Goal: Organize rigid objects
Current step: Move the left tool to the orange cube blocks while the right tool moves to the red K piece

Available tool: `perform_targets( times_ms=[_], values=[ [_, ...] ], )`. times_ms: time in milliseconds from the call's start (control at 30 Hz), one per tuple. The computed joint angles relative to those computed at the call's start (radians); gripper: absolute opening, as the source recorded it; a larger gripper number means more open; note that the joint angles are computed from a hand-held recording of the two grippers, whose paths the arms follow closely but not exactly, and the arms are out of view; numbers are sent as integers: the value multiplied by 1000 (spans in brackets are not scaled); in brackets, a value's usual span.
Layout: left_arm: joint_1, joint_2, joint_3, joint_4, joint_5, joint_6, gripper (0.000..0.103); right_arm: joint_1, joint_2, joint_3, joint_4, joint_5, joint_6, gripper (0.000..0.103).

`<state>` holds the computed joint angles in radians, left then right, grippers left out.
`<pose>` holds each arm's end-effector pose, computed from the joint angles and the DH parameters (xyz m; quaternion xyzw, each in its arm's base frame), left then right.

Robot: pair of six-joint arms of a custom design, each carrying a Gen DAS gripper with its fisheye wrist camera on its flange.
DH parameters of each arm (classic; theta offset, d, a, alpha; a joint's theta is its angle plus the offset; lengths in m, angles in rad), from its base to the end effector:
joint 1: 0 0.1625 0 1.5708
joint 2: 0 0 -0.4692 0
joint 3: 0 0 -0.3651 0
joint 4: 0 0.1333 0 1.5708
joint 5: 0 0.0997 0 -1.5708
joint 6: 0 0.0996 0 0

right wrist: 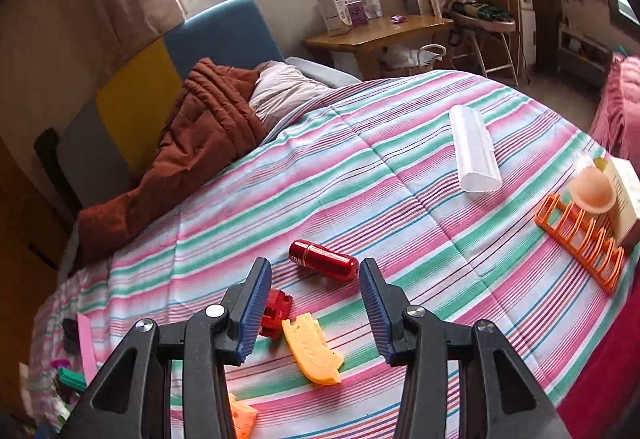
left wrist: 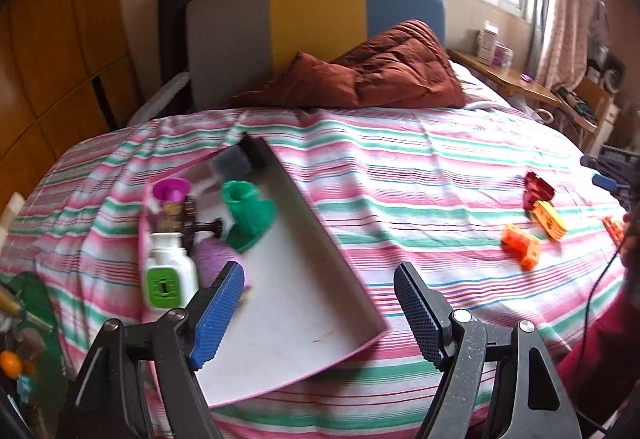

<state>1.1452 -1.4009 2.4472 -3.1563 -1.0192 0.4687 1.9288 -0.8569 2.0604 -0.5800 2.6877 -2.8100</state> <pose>0.0074 -0.4330 0.2873 0.3356 0.8676 -0.2506 0.2679 0.1866 -0.3739 0.0699 -0.2317 -0.7578 0.5235 0.3130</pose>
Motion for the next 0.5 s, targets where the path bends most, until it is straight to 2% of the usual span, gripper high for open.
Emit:
perform_targets(
  times_ms=[200, 400, 500],
  values=[
    [-55, 75, 8, 98, -73, -41, 78, 14, -10, 27, -64, 3, -30, 46],
    [-85, 178, -22, 232, -166, -140, 72, 0, -29, 55, -92, -31, 8, 46],
    [-105, 225, -34, 259, -204, -189, 69, -7, -36, 62, -93, -46, 21, 46]
  ],
)
